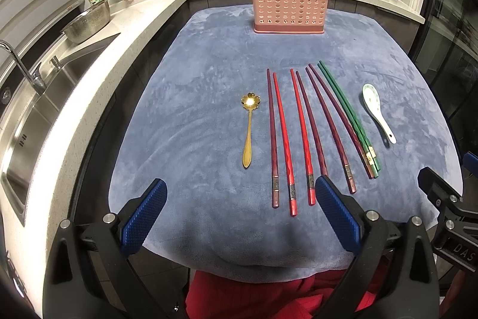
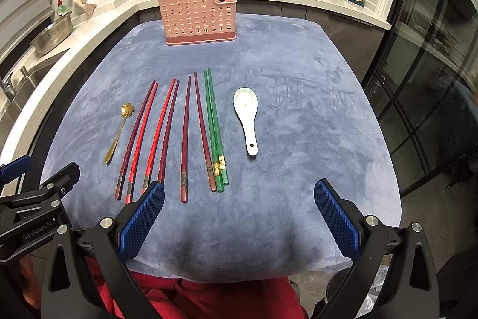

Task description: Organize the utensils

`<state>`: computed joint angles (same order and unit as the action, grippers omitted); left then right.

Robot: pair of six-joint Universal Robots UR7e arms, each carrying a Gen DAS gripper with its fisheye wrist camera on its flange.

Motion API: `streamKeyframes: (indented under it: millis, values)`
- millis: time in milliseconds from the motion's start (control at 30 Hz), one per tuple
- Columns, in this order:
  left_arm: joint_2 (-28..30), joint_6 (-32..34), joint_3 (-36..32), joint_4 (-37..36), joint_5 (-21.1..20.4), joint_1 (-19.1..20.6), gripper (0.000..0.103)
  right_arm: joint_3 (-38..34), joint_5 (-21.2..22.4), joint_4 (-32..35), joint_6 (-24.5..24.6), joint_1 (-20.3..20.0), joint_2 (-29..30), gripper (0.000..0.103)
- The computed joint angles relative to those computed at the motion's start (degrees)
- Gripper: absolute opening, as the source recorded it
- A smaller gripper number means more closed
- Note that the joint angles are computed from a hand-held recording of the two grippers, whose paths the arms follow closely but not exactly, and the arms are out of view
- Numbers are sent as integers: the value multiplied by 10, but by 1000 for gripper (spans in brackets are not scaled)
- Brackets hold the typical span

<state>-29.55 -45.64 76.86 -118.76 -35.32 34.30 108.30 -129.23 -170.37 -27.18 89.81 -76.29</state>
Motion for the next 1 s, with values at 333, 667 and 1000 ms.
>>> streamKeyframes:
  millis: [333, 667, 1000]
  values:
    - [-1, -2, 1, 0, 0, 0, 95, -1, 1, 2, 0, 1, 0, 96]
    - [0, -2, 2, -1, 0, -1, 95, 0, 1, 1, 0, 0, 0, 96]
    - [0, -1, 4, -4, 0, -1, 95, 0, 1, 0, 0, 0, 0, 96]
